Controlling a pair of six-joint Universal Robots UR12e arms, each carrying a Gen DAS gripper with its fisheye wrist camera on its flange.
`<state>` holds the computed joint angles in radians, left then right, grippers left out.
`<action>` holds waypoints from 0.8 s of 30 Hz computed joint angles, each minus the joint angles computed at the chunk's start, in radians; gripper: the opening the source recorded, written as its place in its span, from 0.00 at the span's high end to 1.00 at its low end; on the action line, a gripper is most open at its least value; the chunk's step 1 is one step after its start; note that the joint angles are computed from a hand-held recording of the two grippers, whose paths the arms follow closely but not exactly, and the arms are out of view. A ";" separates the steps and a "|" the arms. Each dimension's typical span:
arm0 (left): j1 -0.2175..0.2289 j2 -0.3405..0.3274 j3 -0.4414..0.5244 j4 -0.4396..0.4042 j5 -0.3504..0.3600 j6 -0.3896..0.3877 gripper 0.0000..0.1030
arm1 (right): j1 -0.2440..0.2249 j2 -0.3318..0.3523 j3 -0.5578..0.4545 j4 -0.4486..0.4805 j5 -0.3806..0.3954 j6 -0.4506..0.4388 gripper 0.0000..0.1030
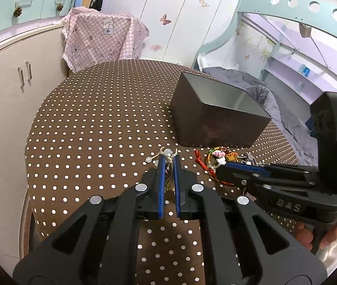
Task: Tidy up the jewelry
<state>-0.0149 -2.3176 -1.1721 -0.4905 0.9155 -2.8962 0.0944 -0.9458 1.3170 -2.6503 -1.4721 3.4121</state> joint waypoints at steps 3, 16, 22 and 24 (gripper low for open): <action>-0.002 -0.001 -0.001 0.001 -0.001 0.013 0.93 | 0.002 0.003 -0.006 0.001 -0.011 -0.005 0.88; -0.006 0.006 -0.015 0.020 -0.025 0.024 0.93 | -0.004 0.016 -0.028 0.013 -0.004 0.020 0.89; -0.008 0.007 -0.014 0.034 -0.031 0.022 0.93 | -0.003 0.012 -0.026 0.012 -0.006 0.035 0.93; -0.007 0.008 -0.016 0.040 -0.033 0.019 0.93 | -0.004 0.010 -0.024 0.006 -0.003 0.038 0.93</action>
<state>-0.0214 -2.3101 -1.1880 -0.4504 0.8820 -2.8773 0.0908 -0.9355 1.2933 -2.6442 -1.4755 3.4498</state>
